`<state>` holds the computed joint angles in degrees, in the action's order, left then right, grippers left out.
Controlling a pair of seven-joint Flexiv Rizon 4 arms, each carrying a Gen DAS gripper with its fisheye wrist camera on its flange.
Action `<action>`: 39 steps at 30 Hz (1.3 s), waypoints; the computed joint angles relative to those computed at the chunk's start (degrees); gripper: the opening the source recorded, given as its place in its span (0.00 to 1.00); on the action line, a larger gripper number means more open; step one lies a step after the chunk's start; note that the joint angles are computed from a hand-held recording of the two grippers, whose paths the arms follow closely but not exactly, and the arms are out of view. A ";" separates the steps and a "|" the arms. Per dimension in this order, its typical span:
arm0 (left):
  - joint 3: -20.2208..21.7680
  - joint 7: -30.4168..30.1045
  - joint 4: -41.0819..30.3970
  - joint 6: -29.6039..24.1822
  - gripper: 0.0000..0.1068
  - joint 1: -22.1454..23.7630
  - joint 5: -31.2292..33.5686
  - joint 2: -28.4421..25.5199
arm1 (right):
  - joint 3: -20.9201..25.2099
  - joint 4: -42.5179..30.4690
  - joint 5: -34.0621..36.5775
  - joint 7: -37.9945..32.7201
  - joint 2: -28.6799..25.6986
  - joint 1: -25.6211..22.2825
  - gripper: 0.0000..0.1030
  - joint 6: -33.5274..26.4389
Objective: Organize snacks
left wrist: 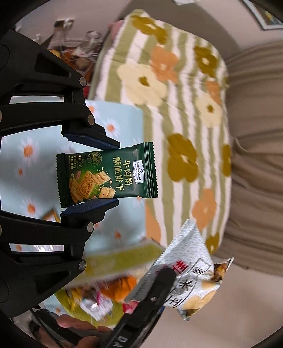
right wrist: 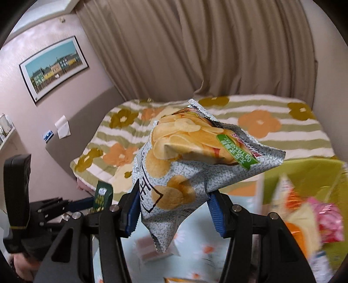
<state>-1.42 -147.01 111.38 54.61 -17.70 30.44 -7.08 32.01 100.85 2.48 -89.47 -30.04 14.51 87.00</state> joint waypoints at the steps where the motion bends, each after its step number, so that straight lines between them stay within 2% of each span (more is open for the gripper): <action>1: -0.78 -0.79 -2.24 -1.26 0.39 -0.77 0.75 -0.91 | 1.12 0.65 0.49 -0.93 0.78 -1.84 0.50 -0.10; 6: -2.62 -2.84 -12.47 -4.33 0.39 -5.79 2.48 -7.00 | 6.98 4.89 5.35 -9.13 5.65 -13.20 0.50 -0.86; 9: -2.75 -2.69 -17.40 -2.35 0.39 -8.37 0.73 -11.68 | 9.69 5.87 9.30 -14.83 7.02 -19.00 0.50 -2.76; 14: -2.67 -0.37 -25.04 -1.97 0.39 -12.29 -3.45 -19.51 | 8.25 7.71 14.45 -19.85 9.40 -23.12 0.50 -5.64; 19: -2.73 5.01 -29.99 -3.46 0.39 -14.56 -9.24 -25.39 | 4.64 8.79 18.86 -21.88 11.07 -23.16 0.50 -8.89; 26: -1.53 14.00 -33.27 -5.93 0.39 -16.40 -15.86 -30.32 | -2.00 9.95 24.34 -21.20 12.61 -19.64 0.50 -12.47; 31: -0.92 18.56 -33.87 -7.89 0.40 -16.86 -19.22 -31.51 | -7.77 10.65 24.97 -18.49 13.18 -15.02 0.50 -13.93; 33: -1.43 20.37 -34.54 -10.18 0.53 -16.35 -21.39 -32.06 | -9.01 10.44 26.76 -18.85 13.49 -14.18 0.50 -14.64; 34: -1.17 20.74 -34.88 -11.19 0.76 -16.56 -21.62 -32.21 | -9.60 10.19 27.52 -19.13 13.53 -13.70 0.50 -15.12; 35: -0.89 21.05 -34.90 -11.46 0.94 -16.84 -21.48 -32.16 | -10.48 10.22 27.59 -18.92 13.73 -12.81 0.50 -15.41; 39: -0.05 21.15 -34.00 -11.30 0.96 -17.92 -20.53 -31.03 | -12.59 10.43 28.30 -19.52 14.56 -10.90 0.50 -16.04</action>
